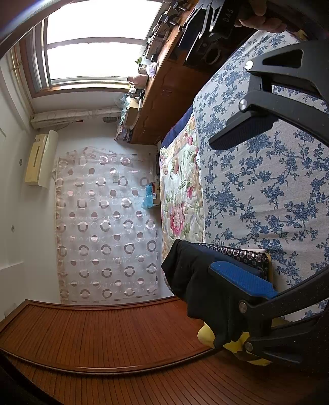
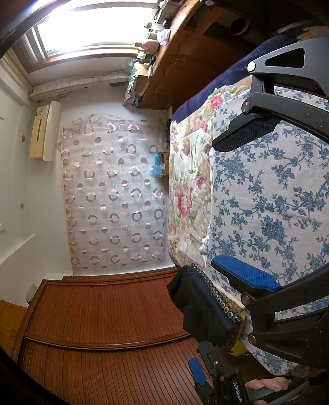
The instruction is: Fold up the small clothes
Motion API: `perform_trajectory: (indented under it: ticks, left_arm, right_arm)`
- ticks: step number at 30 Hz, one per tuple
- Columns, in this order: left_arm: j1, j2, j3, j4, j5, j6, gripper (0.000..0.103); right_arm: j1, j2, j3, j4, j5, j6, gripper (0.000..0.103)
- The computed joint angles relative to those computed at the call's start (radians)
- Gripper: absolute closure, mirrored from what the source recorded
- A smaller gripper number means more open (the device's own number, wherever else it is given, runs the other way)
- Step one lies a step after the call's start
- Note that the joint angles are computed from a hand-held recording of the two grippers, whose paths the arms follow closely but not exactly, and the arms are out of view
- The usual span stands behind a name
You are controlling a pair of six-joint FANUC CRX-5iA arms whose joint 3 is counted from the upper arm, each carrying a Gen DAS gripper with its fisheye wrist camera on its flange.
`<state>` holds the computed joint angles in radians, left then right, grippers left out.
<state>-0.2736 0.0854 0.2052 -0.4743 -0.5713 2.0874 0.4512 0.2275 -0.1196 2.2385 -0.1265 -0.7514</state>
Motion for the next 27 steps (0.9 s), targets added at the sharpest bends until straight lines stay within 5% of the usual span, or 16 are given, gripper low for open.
perform_trajectory:
  ticks: [27]
  left_arm:
    - [0.002, -0.001, -0.008, 0.000, 0.009, 0.002, 0.013]
  right_arm:
    - [-0.050, -0.022, 0.006, 0.113, 0.065, -0.093, 0.018]
